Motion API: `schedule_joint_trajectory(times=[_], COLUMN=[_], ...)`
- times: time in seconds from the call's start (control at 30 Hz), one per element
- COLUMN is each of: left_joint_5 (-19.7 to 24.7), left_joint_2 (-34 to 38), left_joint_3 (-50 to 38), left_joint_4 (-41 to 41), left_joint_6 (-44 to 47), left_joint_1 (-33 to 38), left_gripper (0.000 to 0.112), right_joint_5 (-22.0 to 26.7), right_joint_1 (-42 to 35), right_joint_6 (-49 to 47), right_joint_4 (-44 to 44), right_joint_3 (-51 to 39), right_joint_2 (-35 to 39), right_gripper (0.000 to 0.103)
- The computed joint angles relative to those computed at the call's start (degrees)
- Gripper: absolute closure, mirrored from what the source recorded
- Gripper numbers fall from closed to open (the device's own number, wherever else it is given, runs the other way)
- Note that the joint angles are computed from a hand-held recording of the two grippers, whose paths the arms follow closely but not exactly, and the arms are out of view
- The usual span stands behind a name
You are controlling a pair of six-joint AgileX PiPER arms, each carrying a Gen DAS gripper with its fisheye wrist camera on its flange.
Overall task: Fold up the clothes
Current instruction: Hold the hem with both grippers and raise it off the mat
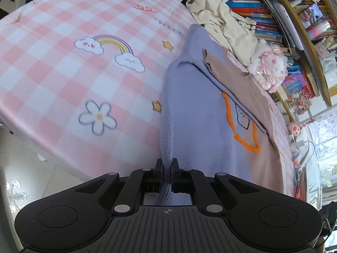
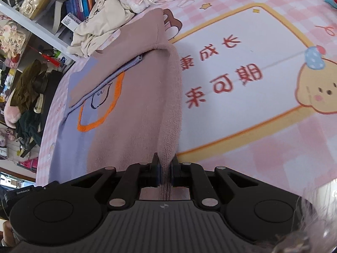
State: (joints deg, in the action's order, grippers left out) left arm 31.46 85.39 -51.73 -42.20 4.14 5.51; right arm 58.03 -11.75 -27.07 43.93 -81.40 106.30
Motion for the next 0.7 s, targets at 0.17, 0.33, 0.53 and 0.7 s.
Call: schedule_joint_trajectory(times=[0.17, 0.33, 0.53, 0.7], left_joint_5=[-0.05, 2.75, 1.82, 1.96], left_joint_2=[-0.71, -1.05, -0.98, -0.25], left_joint_3=[0.40, -0.02, 1.58, 1.39], left_joint_4=[1.26, 1.52, -3.94, -6.04], left_joint_6=[-2.93, -2.01, 1.87, 4.37], left_joint_1=[-1.78, -1.83, -0.82, -0.29], left_gripper=[0.107, 0.106, 0.102, 0.102], right_joint_5=[0.74, 1.93, 4.46, 4.94], right_joint_1=[-2.18, -4.76, -5.43, -4.51], right_joint_6=[-2.17, -4.28, -6.25, -6.74], right_joint_4=[-0.09, 1.09, 1.17, 0.84], right_joint_3=[2.87, 5.39, 4.09, 3.20], right_joint_2=[-2.32, -3.91, -3.01, -2.46], right_gripper=[0.094, 0.093, 0.093, 0.093])
